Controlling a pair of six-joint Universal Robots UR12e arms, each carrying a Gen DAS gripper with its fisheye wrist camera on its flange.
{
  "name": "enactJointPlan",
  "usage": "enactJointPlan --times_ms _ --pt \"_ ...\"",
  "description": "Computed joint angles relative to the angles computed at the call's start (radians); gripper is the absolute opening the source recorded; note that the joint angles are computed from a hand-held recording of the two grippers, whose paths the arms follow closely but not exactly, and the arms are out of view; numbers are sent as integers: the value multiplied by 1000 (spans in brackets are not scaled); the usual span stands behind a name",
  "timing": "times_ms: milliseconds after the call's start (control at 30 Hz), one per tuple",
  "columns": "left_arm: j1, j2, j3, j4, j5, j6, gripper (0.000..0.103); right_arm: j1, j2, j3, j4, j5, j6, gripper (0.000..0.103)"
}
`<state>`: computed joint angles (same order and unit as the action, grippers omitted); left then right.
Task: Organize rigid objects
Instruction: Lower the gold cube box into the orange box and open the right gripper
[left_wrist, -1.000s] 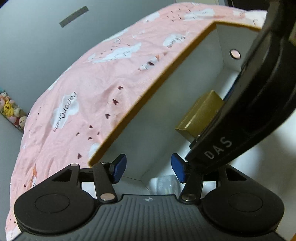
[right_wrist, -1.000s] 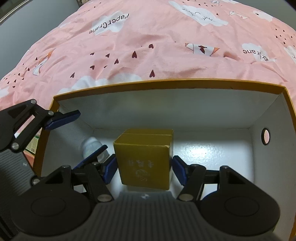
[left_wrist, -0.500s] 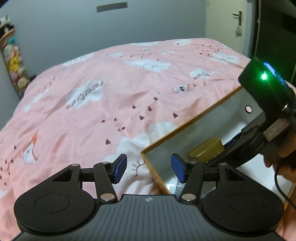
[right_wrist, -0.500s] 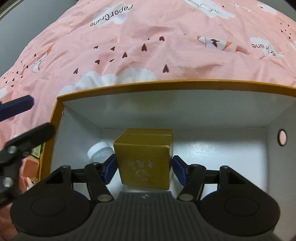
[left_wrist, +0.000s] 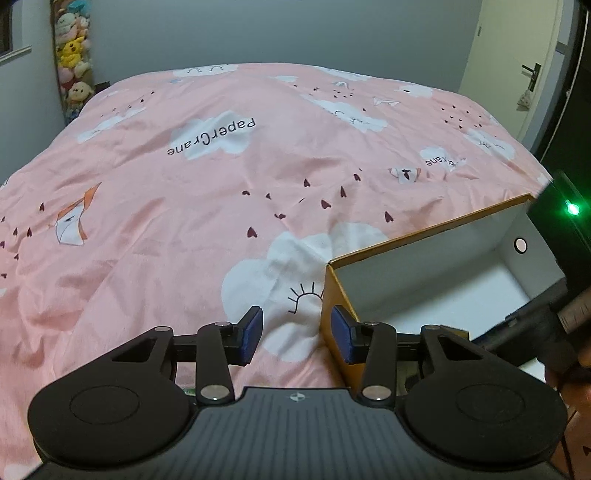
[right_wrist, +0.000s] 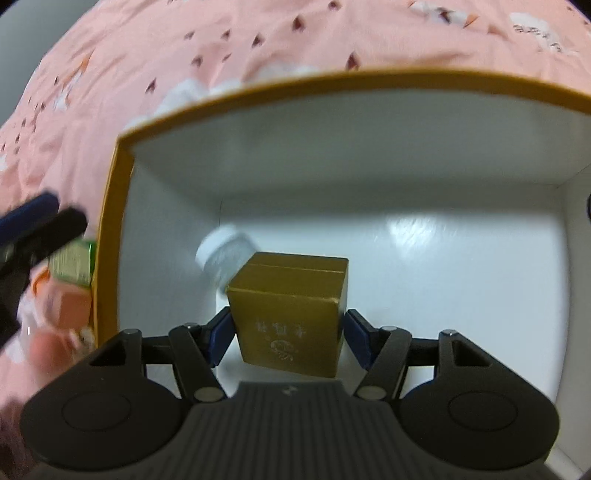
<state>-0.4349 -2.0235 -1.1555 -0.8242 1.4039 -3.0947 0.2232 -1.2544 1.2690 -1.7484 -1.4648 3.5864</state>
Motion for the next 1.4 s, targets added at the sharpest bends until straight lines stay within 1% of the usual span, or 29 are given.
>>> enactJointPlan --times_ms 67,167,267,400,500,567,633,733,800,900,967,1033,1067,1167,1300,1367,1400 --pt "2 -2 1 -7 -8 -11 50 11 5 -12 27 -16 -46 64" --pt "3 -3 3 -17 -7 -20 50 15 13 -24 45 13 -85 64" --pt "2 -4 4 -23 0 -22 50 17 25 -32 33 1 -89 63" --pt "2 -3 2 -26 -1 -22 50 12 33 -24 -20 -12 -51 62" --pt "1 -5 4 -32 0 -20 50 18 38 -25 -60 -78 -45 62" --pt "1 -7 5 -33 -2 -20 50 12 37 -15 -96 -70 -47 62" --pt "1 -8 7 -37 -1 -19 50 6 42 -22 -96 -55 -38 62" --pt "0 -9 7 -43 0 -18 50 8 40 -17 -95 -60 -63 62" --pt "-1 -8 6 -45 2 -17 50 11 39 -21 -72 -59 -61 62" --pt "-1 -10 7 -51 -4 -19 50 6 35 -12 -71 -34 -33 62" --pt "-2 -12 9 -56 -4 -21 50 -9 22 6 -74 25 -15 62" --pt "-3 -11 8 -58 -4 -18 50 -24 10 35 -113 105 17 62" --pt "-4 -9 7 -59 -2 -16 50 -26 7 42 -124 119 30 62" --pt "-3 -3 1 -60 1 -9 50 -28 5 58 -163 131 74 64" --pt "-3 2 -4 -64 9 -8 50 -32 3 66 -192 176 106 65" --pt "-3 5 -8 -61 10 -7 50 -27 4 59 -185 169 93 61" --pt "-2 8 -11 -59 11 -5 50 -26 6 55 -179 166 83 54"
